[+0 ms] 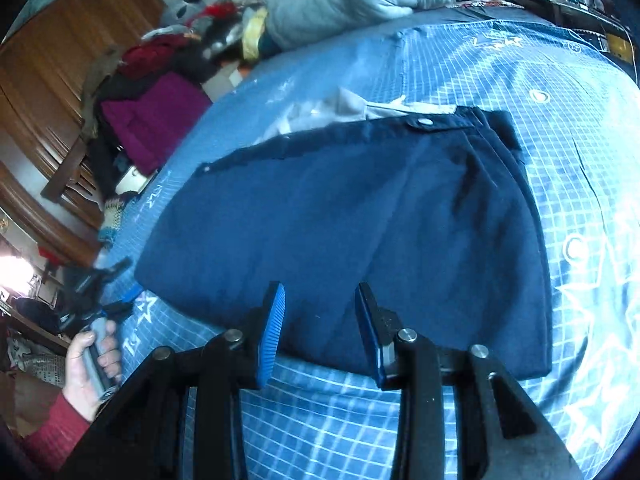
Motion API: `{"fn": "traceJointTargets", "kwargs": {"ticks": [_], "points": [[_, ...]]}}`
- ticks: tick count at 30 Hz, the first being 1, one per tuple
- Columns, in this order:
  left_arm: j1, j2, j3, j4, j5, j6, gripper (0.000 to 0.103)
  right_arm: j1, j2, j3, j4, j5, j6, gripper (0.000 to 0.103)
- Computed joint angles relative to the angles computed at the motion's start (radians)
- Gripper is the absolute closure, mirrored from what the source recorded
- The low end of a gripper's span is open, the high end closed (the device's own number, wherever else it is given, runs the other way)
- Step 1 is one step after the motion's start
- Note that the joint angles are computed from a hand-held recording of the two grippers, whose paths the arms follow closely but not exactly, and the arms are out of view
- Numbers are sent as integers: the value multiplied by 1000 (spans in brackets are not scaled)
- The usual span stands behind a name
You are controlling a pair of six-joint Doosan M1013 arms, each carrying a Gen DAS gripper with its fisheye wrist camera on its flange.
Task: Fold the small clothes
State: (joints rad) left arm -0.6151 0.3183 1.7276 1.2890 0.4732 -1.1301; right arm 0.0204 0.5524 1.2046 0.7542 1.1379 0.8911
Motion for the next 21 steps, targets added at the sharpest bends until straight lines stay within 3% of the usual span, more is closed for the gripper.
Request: {"fn": "traceJointTargets", "kwargs": {"ticks": [5, 7, 9, 10, 15, 17, 21], "points": [[5, 41, -47, 7, 84, -13, 35, 21, -7, -8, -5, 18, -12, 62], [6, 51, -60, -2, 105, 19, 42, 36, -2, -23, -16, 36, -17, 62], [15, 64, -87, -94, 117, 138, 90, 49, 5, -45, -6, 59, -19, 62], [16, 69, -101, -139, 128, 192, 102, 57, 12, -61, 3, 69, -17, 61], [-23, 99, -208, -190, 281, 510, 102, 118, 75, -203, 97, 138, -27, 34], [-41, 120, -270, -201, 333, 661, 102, 144, 132, -303, 150, 225, 1, 23], [-60, 166, -365, -199, 346, 894, 102, 191, 274, -555, 184, 394, 141, 18]]}}
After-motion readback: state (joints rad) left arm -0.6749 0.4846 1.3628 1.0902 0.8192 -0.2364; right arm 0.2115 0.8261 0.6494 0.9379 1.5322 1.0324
